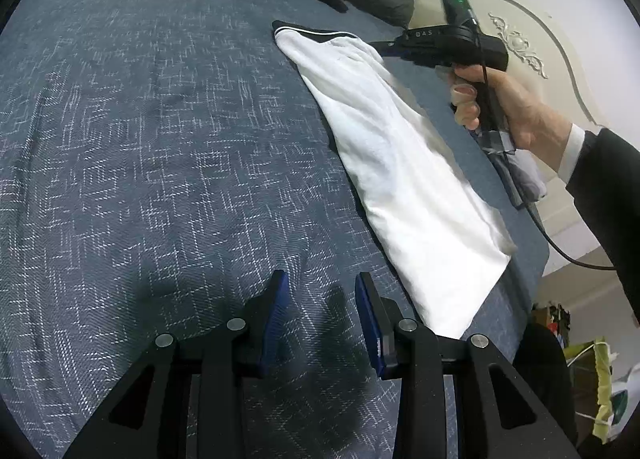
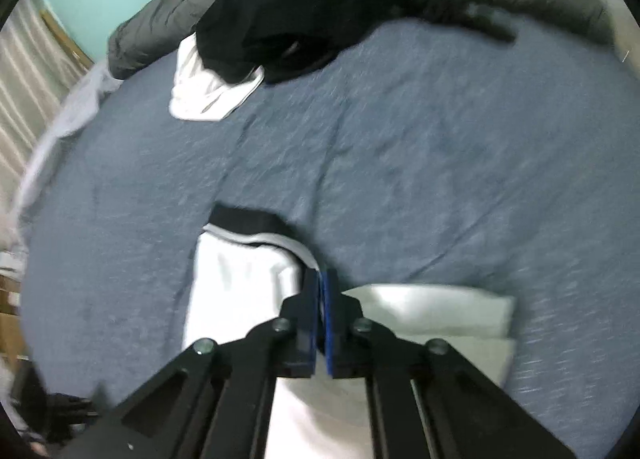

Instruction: Fold clothes

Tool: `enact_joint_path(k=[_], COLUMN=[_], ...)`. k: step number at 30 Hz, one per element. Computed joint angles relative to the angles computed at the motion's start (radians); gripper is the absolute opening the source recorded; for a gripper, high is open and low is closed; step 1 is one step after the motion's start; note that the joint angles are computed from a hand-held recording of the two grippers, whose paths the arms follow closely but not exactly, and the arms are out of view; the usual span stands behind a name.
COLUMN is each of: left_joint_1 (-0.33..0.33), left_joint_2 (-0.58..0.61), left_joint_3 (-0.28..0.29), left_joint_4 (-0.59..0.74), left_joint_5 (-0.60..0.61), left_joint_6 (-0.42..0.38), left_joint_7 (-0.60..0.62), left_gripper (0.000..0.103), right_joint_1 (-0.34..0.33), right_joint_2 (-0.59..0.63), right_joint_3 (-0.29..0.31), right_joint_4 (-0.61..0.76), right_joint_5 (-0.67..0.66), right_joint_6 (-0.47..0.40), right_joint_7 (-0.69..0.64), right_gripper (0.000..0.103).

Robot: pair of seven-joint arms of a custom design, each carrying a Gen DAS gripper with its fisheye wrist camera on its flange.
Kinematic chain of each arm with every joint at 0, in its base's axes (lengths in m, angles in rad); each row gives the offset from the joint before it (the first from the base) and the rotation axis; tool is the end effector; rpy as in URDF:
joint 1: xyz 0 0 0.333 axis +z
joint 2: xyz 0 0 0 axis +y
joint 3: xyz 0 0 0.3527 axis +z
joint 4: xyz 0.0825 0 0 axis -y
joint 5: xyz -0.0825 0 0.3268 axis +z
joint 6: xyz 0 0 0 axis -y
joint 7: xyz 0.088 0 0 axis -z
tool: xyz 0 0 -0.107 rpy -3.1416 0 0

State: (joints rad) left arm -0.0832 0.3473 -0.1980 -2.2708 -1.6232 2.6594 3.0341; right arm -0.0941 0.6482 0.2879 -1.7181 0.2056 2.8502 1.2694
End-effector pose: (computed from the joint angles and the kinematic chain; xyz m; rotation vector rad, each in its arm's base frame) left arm 0.4878 -0.1092 0.2779 1.7335 -2.1754 1.1006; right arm 0.6883 0.0819 0.3460 -2.0275 1.6373 -0.2571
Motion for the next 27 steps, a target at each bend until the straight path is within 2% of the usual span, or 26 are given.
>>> enact_joint_path(k=[2,3,5,8,14,15,18,24,27], left_joint_1=[0.002,0.001,0.001,-0.001,0.000,0.001,0.001,-0.003,-0.004], left_joint_2=[-0.003,-0.004,-0.004,-0.006,-0.001,-0.002,-0.002,-0.009,-0.011], left_joint_3=[0.001,0.001,0.001,0.001,0.004,0.004,0.003,0.000,-0.001], left_joint_4=[-0.003,-0.004,-0.005,-0.006,-0.004,-0.005,-0.003,-0.007,-0.008], left_joint_5=[-0.006,-0.006,-0.002,-0.004,-0.005,-0.003,0.000,0.002,-0.001], left_joint_6=[-0.002,-0.002,-0.005,-0.003,-0.003,-0.004,-0.006,-0.002,-0.002], left_joint_7=[0.006,0.006,0.004,0.007,0.005,0.006,0.003,-0.003,-0.002], left_gripper=[0.038,0.038,0.038,0.038,0.038,0.038,0.038,0.038,0.038], right_joint_1=[0.102,0.118,0.114,0.027,-0.008,-0.014,-0.069,-0.008,-0.007], right_joint_2=[-0.046,-0.048,-0.050,-0.014,0.043,0.048,0.057,0.047,0.035], right_joint_3=[-0.121,-0.139,-0.135,-0.039,-0.021,-0.008,0.087,0.041,0.037], right_joint_4=[-0.061,-0.058,-0.054,-0.010,0.046,0.046,0.030,0.011,-0.014], right_joint_5=[-0.121,-0.124,-0.158,-0.098,-0.007,-0.005,0.023,0.031,0.046], right_joint_6=[0.099,0.094,0.089,0.048,0.007,0.005,0.005,-0.014,0.013], right_joint_7=[0.066,0.068,0.087,0.092,0.194,0.182,0.077,0.072,0.081], right_gripper=[0.001,0.001,0.001,0.001,0.003,0.003,0.003,0.004,0.013])
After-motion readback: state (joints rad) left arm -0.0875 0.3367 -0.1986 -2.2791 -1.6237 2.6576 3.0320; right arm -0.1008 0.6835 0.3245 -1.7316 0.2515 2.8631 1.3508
